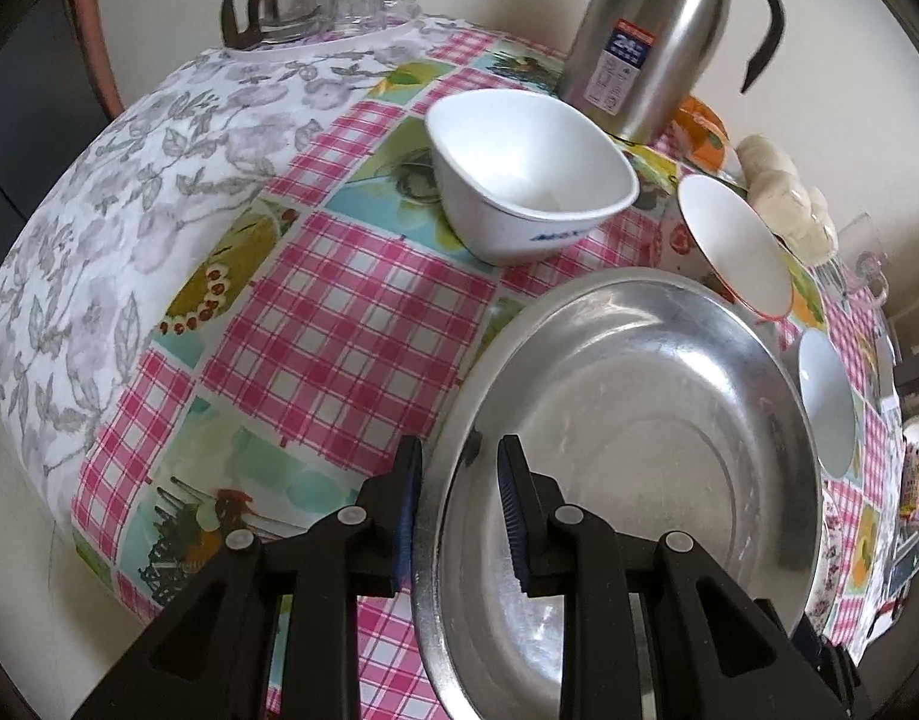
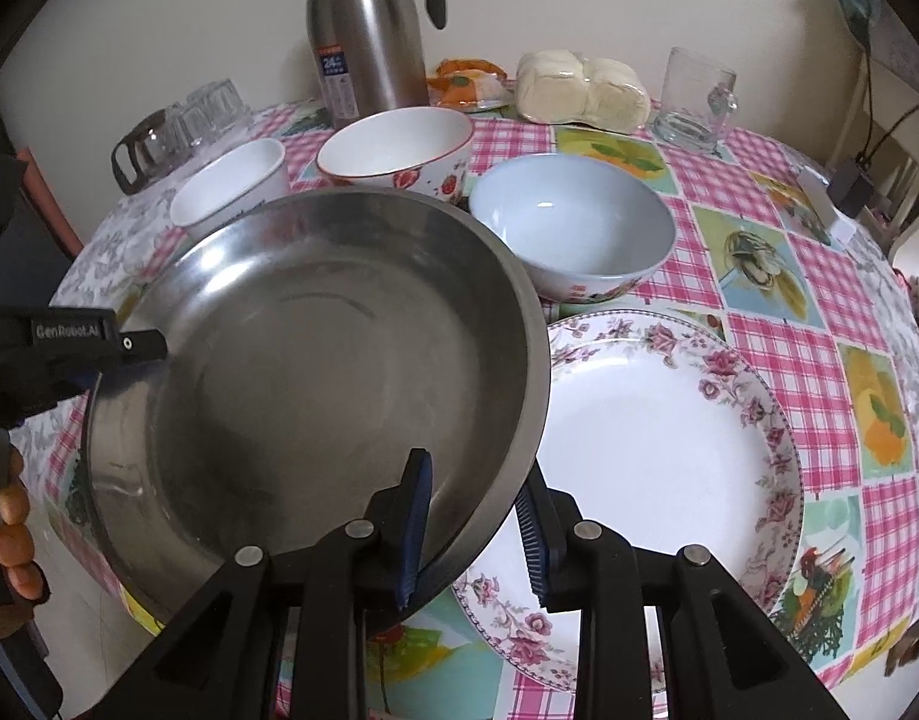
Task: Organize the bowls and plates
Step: 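Lower the steel basin onto the table and open the left gripper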
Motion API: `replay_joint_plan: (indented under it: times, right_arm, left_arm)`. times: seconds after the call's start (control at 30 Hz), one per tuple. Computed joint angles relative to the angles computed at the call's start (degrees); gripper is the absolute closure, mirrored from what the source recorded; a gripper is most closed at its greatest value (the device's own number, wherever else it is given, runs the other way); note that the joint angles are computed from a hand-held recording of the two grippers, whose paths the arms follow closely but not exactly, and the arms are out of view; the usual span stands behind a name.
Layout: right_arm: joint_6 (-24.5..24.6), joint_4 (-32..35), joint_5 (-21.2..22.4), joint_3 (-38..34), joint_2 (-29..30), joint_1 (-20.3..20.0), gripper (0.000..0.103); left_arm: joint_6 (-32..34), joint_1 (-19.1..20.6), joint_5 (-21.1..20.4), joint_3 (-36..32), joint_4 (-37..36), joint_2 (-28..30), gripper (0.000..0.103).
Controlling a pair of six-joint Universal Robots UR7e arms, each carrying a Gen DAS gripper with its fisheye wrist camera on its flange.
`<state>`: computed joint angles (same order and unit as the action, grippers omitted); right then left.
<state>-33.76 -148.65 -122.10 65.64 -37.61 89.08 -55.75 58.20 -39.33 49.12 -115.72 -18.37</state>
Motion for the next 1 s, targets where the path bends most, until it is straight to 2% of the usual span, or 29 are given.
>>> replay_joint_plan:
  times: [0.23,0.47,0.57,0.63,0.77,0.83,1.0]
  right_arm:
    - [-0.50,1.56,-1.04,-0.65,0.76,0.28,0.072]
    - [-0.24,3.04,-1.54,-1.44,1.25,0.27,0.070]
    - [0.22,3.79,-1.86,-1.51,1.21,0.35,0.058]
    - [0.13,3.52,-1.73,-1.18,0.98,0.44,0.044]
    - [1.30,3.67,-0.72,-1.24,0.56,0.40,0.036]
    - [2.11,4.16,-0.44,-1.55,0.53,0.33,0.026]
    - [2.86,4.71,-0.45,-2.05,0.65,0.28,0.015]
  left_arm:
    - [-2.60,0.42,0.11,0.50,1.21,-0.52,0.077]
    - [-3.02,0.38,0.22,-0.37,2.29,-0.03,0.071]
    - [-2.94,0.51,-0.54,-0.62,2.41,0.09,0.067]
    - [-2.89,0.53,-0.53,-1.12,2.91,0.35,0.066]
    - [-2.42,0.52,-0.59,-1.65,3.14,0.65,0.060]
    - [-2.49,0.55,-0.61,-1.89,3.46,0.77,0.060]
    - [-2.20,0.58,-0.61,-2.01,3.54,0.86,0.059]
